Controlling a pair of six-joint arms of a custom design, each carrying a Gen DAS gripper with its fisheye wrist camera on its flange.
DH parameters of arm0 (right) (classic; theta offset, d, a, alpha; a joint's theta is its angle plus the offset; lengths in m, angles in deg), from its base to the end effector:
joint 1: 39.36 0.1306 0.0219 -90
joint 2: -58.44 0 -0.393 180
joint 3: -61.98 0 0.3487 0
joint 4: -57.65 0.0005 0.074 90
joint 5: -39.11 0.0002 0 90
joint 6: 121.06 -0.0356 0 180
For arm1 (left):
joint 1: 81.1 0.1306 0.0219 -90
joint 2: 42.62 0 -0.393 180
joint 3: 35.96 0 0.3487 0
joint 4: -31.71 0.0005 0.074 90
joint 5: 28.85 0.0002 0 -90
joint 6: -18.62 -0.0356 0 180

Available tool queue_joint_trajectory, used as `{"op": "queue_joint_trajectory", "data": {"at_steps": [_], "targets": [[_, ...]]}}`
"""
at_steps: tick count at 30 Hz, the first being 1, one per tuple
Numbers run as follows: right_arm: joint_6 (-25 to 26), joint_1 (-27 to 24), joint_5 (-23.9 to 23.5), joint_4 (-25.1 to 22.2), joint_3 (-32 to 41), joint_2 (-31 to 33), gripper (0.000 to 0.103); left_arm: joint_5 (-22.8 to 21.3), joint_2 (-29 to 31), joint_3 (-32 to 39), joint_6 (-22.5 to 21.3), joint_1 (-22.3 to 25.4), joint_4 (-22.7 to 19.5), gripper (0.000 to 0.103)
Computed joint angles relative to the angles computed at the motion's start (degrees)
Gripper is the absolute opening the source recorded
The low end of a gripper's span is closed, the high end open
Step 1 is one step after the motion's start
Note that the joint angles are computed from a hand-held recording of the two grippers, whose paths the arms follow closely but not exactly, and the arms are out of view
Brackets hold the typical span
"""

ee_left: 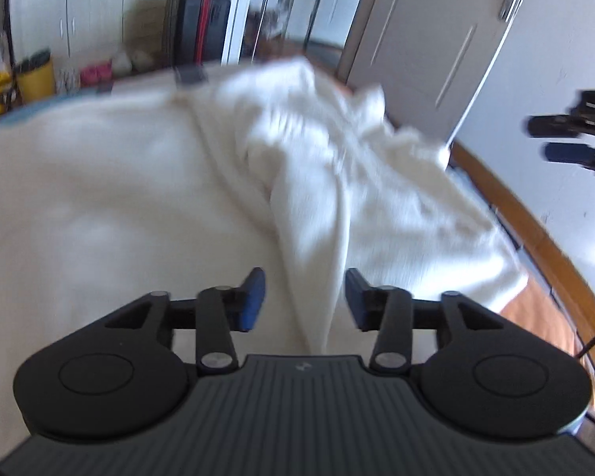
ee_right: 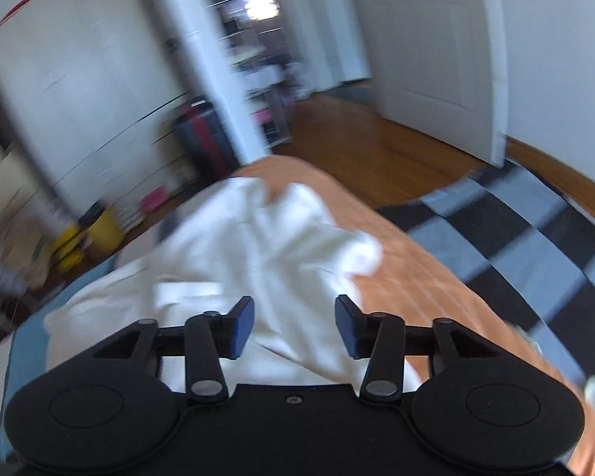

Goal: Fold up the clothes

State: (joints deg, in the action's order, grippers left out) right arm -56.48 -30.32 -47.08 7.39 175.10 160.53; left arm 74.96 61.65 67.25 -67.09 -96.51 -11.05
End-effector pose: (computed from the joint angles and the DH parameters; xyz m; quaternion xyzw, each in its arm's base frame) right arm 0.5250 0.0806 0.5122 0.1427 0.8917 0.0982 0.4181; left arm 0.5236 -0.1537 0.4297 0.1354 0.9044 -0.1756 0.3647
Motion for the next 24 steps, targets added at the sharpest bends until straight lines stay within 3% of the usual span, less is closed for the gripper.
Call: {"op": "queue_joint_trajectory", "data": {"at_steps": [2,4,6,7,8,10,12,14,15,16,19,22,24], "targets": [[0.07,0.19,-2.39,7.12,0.84,2.85,0.056,-4.27,3.23,5.0,-2.39,-2.07,-2.05,0.048],[-6.31,0.09,-4.34,19.16,-4.51,3.11,0.057,-9.34,6.38,9.8,-6.58,-4.81,-6.59,0.049],[-17.89,-1.85,-14.94,32.24,-12.08,2.32,0.057,-11.83,8.09,10.37,-9.53,-6.46,-4.83,0.058],[-23.8,-2.97,-20.17,37.6,-14.82,2.39,0.057,-12.78,8.94,10.45,-10.93,-7.13,-3.49,0.065],[-28.07,-3.87,-23.84,40.67,-16.27,2.67,0.057,-14.76,10.28,11.22,-11.76,-7.78,-2.94,0.066],[-27.43,-4.4,-24.18,38.81,-15.78,3.12,0.057,-19.81,14.36,15.25,-11.3,-8.48,-5.01,0.066],[-23.54,-4.51,-22.7,36.9,-15.37,3.36,0.057,-19.39,18.07,19.6,-9.72,-8.01,-7.52,0.066],[-21.16,-5.09,-23.7,36.5,-15.25,4.05,0.057,-14.96,20.15,21.77,-8.78,-6.94,-7.99,0.047],[-21.61,-5.81,-26.54,36.7,-14.93,4.99,0.057,-12.97,20.79,22.47,-8.12,-6.38,-8.18,0.024],[-21.77,-6.37,-28.91,35.8,-14.21,5.98,0.057,-11.18,20.85,22.61,-6.92,-5.78,-8.22,0.021],[-14.88,-6.65,-31.08,25.18,-8.12,9.64,0.057,-7.25,18.36,18.99,-1.37,-3.7,-4.98,0.013],[-4.37,-5.19,-27.79,12.94,-0.6,13.54,0.057,-0.71,13.46,10.68,6.68,-0.72,2.17,0.013],[-0.69,-4.64,-28.27,10.04,1.26,14.85,0.057,0.67,11.16,6.5,9.74,0.35,5.33,0.013]]}}
